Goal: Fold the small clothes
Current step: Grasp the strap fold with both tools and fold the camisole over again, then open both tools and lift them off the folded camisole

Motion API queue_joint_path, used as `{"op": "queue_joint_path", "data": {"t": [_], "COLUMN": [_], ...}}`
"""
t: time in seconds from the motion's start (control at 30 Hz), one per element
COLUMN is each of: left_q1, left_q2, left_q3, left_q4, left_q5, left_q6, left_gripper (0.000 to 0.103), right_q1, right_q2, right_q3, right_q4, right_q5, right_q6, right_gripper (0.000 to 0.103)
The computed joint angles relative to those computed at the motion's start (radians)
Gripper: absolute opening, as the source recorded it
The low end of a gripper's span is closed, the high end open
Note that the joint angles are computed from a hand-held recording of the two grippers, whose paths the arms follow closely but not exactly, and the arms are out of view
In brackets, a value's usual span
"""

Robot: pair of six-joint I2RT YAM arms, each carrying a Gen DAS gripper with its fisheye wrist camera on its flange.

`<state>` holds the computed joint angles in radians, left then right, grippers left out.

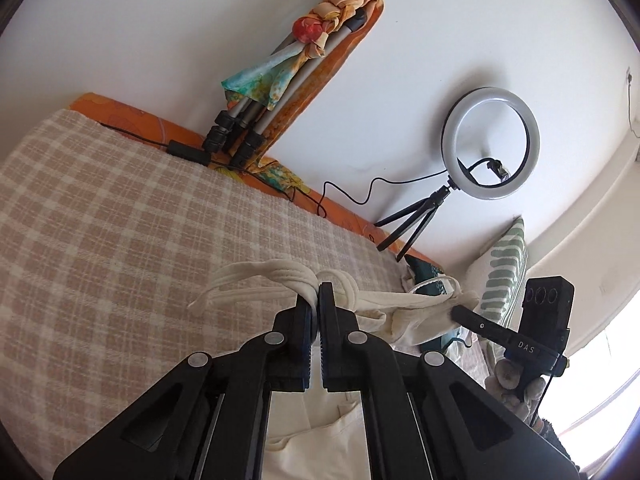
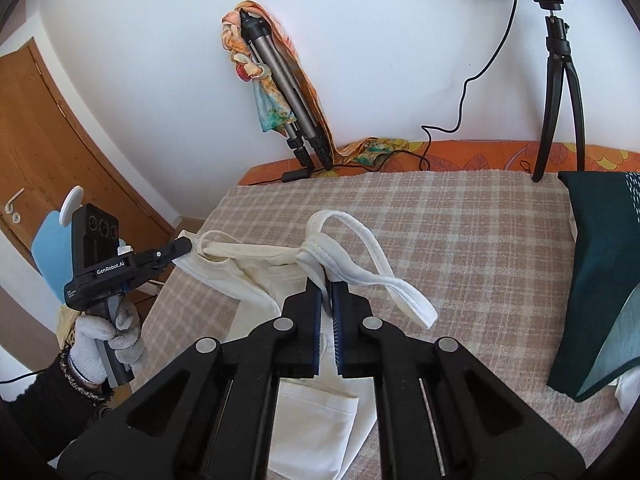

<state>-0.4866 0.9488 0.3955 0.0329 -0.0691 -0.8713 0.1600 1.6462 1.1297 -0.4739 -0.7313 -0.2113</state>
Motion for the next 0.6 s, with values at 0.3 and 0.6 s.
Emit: {"op": "queue_joint_path", "data": {"t": [0.3, 0.6], "left_q1": [-0.562, -0.816], "left_q2": [-0.118, -0.009], "left_q3": [-0.069, -0.082], "left_q4": [-0.253, -0.354], "left_q5": [-0.419, -0.476], "left_q6": [-0.284, -0.52], "left_gripper": [0.002, 0.005], "right_q1": [-0.107, -0.174], "right_q2": [-0.325, -0.437], "right_q3": [-0.409, -0.515], "right_q4": [-0.032, -0.126], "right_q5": [0.009, 0.047], "right_q6": [-0.114, -0.216], "right_gripper": [0.006, 0.007]}}
